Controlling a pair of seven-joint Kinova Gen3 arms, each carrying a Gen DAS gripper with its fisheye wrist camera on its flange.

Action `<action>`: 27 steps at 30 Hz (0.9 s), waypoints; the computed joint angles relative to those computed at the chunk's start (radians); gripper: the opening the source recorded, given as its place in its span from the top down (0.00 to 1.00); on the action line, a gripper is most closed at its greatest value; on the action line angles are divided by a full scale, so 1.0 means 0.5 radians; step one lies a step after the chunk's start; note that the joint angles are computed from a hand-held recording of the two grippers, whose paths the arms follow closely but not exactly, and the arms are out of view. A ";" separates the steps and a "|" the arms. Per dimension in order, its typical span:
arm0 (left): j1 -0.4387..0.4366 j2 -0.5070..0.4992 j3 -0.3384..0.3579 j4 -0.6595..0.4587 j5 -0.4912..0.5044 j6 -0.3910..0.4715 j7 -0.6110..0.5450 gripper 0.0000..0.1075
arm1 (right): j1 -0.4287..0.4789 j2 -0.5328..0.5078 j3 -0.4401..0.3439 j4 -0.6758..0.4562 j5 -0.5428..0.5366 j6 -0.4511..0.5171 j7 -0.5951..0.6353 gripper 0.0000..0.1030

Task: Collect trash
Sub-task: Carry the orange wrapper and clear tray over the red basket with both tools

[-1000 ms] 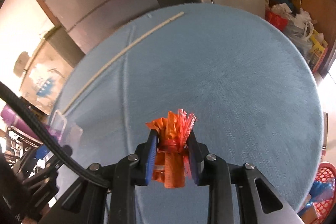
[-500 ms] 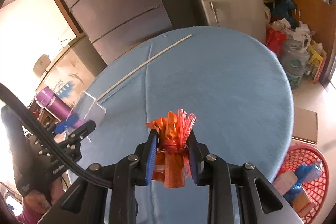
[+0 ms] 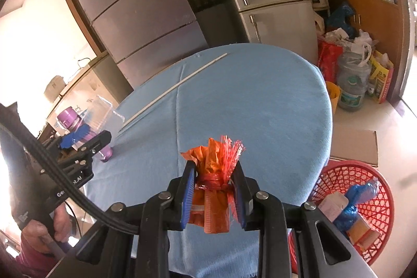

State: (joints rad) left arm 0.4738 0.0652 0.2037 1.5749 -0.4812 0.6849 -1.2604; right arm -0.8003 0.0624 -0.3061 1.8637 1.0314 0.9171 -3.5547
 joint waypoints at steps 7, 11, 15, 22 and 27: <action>0.034 -0.032 0.036 -0.002 -0.056 0.014 0.009 0.45 | -0.018 -0.042 -0.037 0.049 0.037 0.043 -0.088 0.72; 0.044 -0.026 0.045 -0.023 -0.060 0.030 0.005 0.45 | -0.013 -0.063 -0.053 0.068 0.039 0.052 -0.103 0.72; 0.055 -0.028 0.051 -0.029 -0.058 0.045 -0.008 0.45 | -0.015 -0.081 -0.076 0.083 0.049 0.085 -0.143 0.72; 0.086 -0.027 0.067 -0.045 -0.075 0.071 -0.018 0.45 | -0.022 -0.114 -0.124 0.132 0.045 0.168 -0.224 0.72; 0.110 -0.025 0.082 -0.054 -0.075 0.088 -0.032 0.45 | -0.047 -0.134 -0.161 0.166 0.031 0.269 -0.288 0.72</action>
State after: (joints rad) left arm 0.5289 0.0524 0.2445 1.5480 -0.5188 0.7290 -1.2763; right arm -0.8237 -0.0046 -0.3866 1.9466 1.0468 1.0515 -3.6985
